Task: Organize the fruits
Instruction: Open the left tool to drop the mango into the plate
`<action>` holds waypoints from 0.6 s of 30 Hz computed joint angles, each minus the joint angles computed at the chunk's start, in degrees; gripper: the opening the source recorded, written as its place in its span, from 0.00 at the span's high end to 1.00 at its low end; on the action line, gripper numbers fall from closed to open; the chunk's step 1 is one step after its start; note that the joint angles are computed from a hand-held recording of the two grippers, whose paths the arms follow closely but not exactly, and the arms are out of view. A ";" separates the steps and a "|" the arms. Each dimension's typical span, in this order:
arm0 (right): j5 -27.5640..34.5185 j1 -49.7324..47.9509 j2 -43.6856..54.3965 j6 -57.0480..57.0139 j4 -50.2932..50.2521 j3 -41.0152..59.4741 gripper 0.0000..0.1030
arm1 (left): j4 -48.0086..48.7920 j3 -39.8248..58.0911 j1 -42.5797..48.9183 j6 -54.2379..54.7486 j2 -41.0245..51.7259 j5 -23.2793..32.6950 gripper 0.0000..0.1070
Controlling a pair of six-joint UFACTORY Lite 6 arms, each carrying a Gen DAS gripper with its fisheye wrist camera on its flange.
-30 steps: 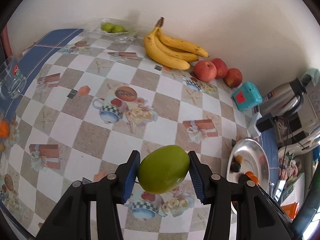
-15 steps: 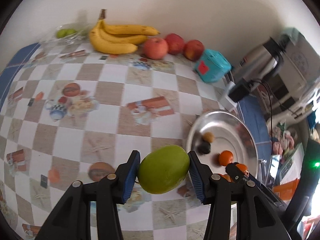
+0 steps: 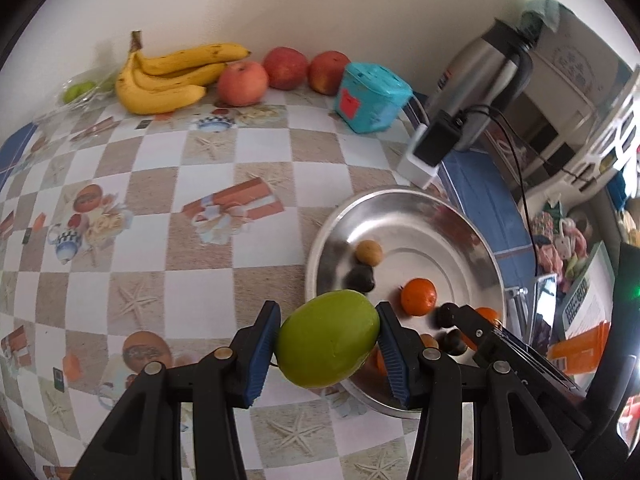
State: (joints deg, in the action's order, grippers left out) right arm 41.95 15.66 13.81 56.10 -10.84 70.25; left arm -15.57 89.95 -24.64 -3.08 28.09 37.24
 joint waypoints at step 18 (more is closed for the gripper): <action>-2.02 -0.37 2.17 -1.90 2.51 -2.42 0.62 | -5.46 1.75 -0.54 3.91 6.84 -1.83 0.52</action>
State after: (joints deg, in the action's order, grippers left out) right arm 39.92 15.29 15.99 54.20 -8.32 67.82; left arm -21.03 91.70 -25.18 0.82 34.93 35.40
